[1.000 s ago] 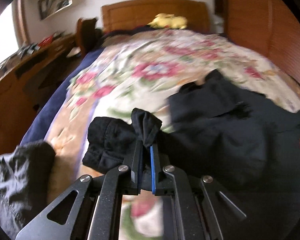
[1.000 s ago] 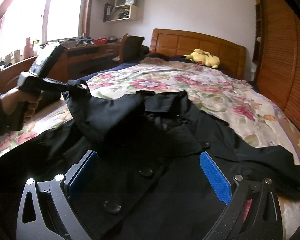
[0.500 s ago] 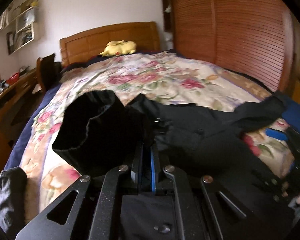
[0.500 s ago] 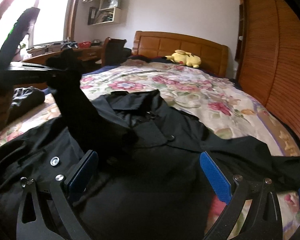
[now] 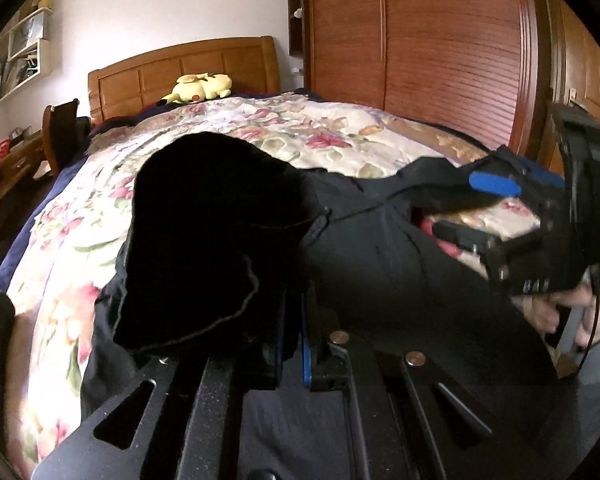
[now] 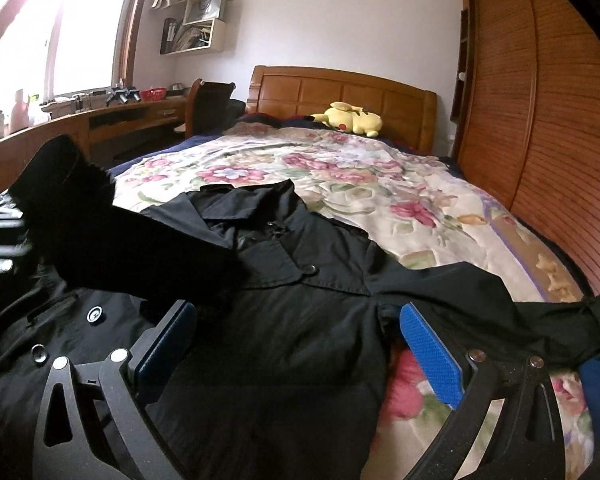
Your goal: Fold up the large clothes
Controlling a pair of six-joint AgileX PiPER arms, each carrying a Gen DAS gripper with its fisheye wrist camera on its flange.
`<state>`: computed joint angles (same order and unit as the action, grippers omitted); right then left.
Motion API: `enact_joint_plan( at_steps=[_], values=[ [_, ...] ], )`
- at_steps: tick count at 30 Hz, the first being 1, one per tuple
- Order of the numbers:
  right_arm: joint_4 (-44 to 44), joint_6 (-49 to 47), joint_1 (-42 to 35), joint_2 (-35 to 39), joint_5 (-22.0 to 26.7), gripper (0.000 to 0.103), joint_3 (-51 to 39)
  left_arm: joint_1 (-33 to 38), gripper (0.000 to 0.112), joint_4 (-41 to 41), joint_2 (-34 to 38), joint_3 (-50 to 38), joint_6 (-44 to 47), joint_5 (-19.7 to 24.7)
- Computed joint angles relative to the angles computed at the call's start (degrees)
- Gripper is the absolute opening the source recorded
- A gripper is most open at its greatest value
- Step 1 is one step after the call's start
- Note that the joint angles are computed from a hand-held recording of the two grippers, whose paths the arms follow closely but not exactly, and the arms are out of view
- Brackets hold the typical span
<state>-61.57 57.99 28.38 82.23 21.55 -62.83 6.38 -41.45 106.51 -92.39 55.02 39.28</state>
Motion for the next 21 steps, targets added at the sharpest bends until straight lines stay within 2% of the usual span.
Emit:
enact_joint_plan(
  at_steps=[2, 5, 7, 12, 15, 16, 19, 21],
  values=[
    [0.1, -0.2, 0.1, 0.0, 0.0, 0.102, -0.1, 0.5, 0.007, -0.6, -1.9, 3.0, 1.0, -0.6],
    [0.3, -0.5, 0.4, -0.2, -0.1, 0.102, -0.1, 2.3, 0.017, -1.2, -4.4, 6.3, 1.7, 0.4],
    [0.8, -0.7, 1.0, -0.6, -0.3, 0.102, -0.2, 3.9, 0.033, -3.0, -6.8, 9.2, 3.8, 0.6],
    [2.2, -2.1, 1.9, -0.9, -1.5, 0.102, 0.0, 8.8, 0.048, -9.0, -12.8, 15.5, 10.2, 2.3],
    [2.9, -3.1, 3.3, -0.8, -1.4, 0.102, -0.1, 11.3, 0.07, -11.1, -15.1, 17.6, 12.5, 2.0],
    [4.3, -4.6, 3.1, -0.4, -2.2, 0.102, -0.5, 12.7, 0.074, -12.1, -15.9, 18.2, 13.5, 2.2],
    [9.9, -10.3, 3.1, 0.8, -4.1, 0.102, -1.7, 15.9, 0.076, -14.3, -17.1, 19.7, 15.2, 1.7],
    [17.0, -17.7, 2.6, 1.9, -5.5, 0.098, -3.0, 18.4, 0.077, -15.7, -17.3, 20.3, 16.2, 1.8]
  ],
)
